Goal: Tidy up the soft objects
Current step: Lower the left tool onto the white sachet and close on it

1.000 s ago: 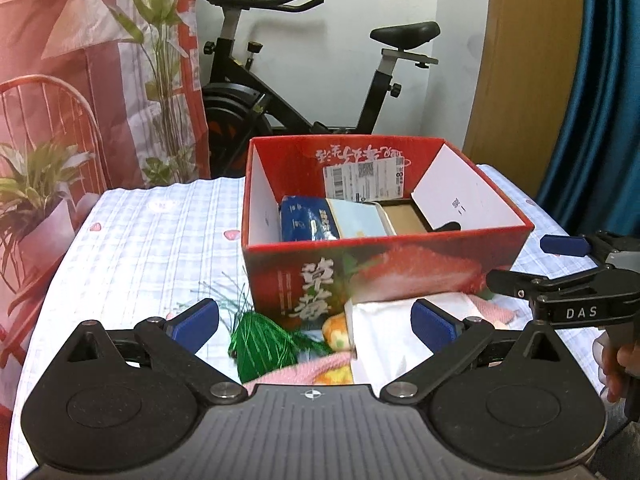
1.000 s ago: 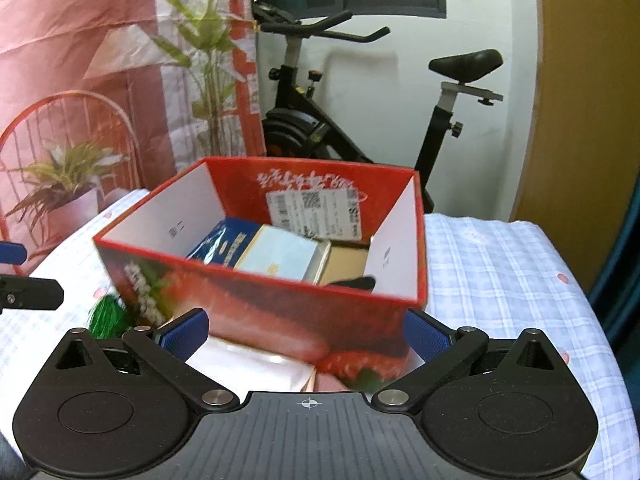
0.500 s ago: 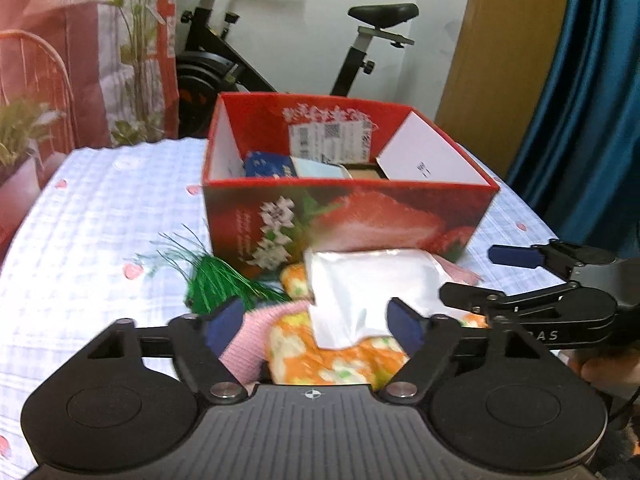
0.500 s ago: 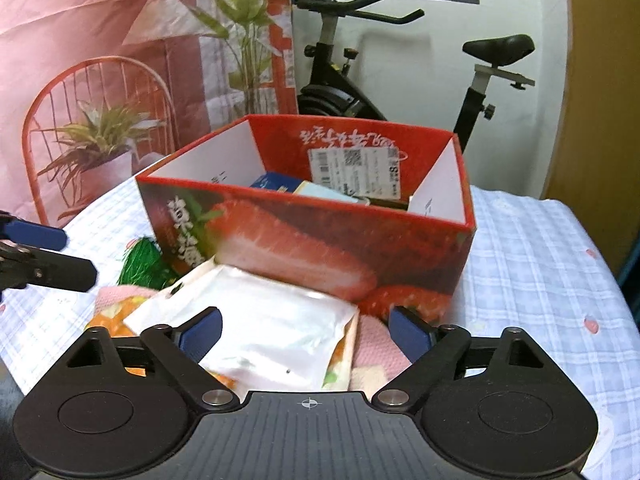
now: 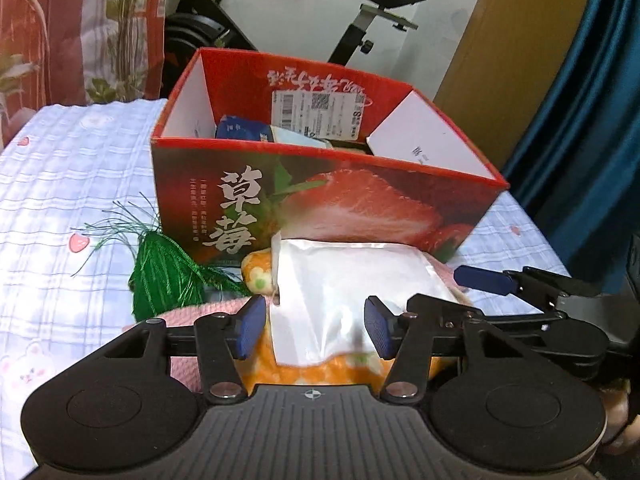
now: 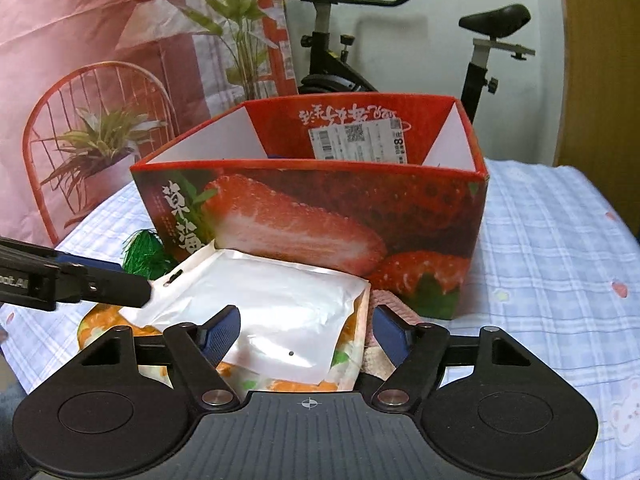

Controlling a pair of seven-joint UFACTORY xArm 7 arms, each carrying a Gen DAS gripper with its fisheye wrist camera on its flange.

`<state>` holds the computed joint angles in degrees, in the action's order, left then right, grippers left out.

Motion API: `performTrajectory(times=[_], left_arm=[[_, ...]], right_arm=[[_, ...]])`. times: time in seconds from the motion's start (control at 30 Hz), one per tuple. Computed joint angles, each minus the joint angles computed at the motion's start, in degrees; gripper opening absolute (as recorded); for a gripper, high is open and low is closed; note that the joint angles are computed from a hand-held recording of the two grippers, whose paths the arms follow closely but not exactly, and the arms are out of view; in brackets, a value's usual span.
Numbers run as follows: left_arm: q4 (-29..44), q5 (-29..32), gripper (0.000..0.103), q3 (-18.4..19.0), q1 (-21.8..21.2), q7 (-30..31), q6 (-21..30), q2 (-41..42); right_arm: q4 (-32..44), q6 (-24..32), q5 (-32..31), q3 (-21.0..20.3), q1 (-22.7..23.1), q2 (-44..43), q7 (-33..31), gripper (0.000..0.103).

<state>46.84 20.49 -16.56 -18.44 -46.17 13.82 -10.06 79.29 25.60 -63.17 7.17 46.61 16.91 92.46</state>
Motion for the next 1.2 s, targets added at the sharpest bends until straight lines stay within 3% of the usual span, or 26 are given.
performTrajectory(times=[0.37,0.57,0.77,0.9,1.07,1.2], left_arm=[[5.21,-4.74,0.057,3.57,-2.17,4.57,0.28,7.46],[6.97,-14.39,0.071,4.78,-3.75,13.52,-0.19,9.98],[8.47,-16.84,0.077,5.13,-4.28,15.72,0.53,11.72],[8.56,-15.32,0.077,5.44,-4.67,14.11,0.24,11.94],[8.13,-18.72,0.076,5.33,-4.39,17.54,-0.21,11.78],[8.07,-14.59,0.077,5.94,-4.37,14.1,0.04,11.58]], right_arm=[[0.94,-7.42,6.48,-2.49,-0.75,3.3,-2.92,0.069],[0.1,-11.11,11.0,-3.54,-1.09,3.72,-6.32,0.069],[0.48,-13.0,17.59,-4.35,-0.95,4.77,-11.73,0.071],[0.42,-14.24,21.95,-5.09,-0.48,5.31,-13.75,0.073],[0.29,-16.0,26.15,-5.99,0.22,5.77,-16.24,0.071],[0.39,-15.86,29.27,-6.36,0.77,5.96,-18.56,0.071]])
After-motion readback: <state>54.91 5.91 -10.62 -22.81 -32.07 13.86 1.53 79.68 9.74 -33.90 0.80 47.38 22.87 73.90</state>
